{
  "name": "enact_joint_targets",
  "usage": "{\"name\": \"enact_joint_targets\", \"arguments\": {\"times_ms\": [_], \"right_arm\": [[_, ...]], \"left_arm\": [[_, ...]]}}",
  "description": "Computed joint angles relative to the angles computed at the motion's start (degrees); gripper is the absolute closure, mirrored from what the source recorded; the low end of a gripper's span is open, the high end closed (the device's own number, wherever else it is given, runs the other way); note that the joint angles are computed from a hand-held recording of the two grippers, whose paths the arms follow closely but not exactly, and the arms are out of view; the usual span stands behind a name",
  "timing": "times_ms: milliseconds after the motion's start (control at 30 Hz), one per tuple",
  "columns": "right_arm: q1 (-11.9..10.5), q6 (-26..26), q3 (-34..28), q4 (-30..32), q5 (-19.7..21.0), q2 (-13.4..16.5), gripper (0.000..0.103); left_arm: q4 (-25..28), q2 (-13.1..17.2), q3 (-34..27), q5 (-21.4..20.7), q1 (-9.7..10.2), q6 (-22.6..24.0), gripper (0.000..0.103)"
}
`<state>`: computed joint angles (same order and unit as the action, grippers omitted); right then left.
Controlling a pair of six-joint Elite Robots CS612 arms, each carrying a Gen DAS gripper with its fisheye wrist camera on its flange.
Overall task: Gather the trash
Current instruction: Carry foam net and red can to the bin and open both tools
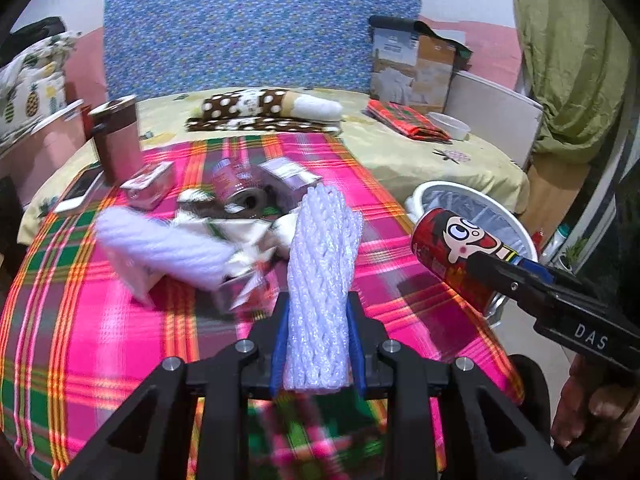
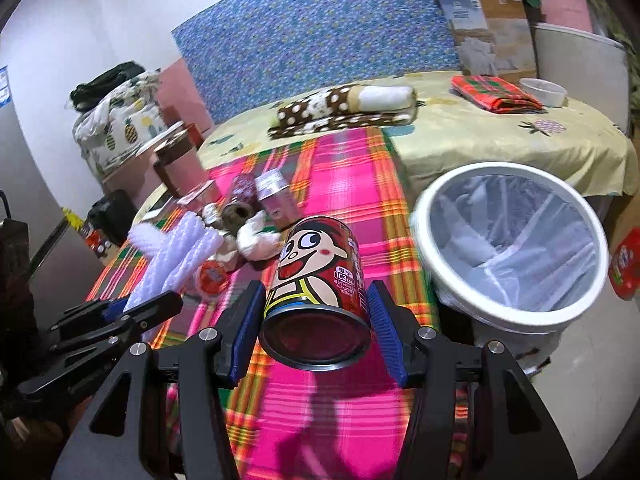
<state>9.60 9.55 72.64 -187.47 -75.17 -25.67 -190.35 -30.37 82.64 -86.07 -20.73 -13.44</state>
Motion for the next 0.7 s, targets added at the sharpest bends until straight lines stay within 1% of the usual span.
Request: {"name": "enact_joint_targets", "arguments": {"times_ms": [233, 467, 700], "right_arm": [[-1.3, 2.4, 1.2, -1.7, -4.4, -0.4, 0.049], [-2.5, 4.8, 1.6, -1.5, -9.2, -0.5, 0.049], [-3.5, 5.8, 1.5, 0.5, -11.3, -0.3, 0.049]], "left_arm": [[2.9, 2.0, -5.6, -3.9, -1.04, 2.9, 0.076], [7.1, 4.4, -11.5, -7.7, -2.13, 5.9, 0.076], [11.9, 6.7, -16.6, -10.7, -2.76, 7.7, 0.075]]}}
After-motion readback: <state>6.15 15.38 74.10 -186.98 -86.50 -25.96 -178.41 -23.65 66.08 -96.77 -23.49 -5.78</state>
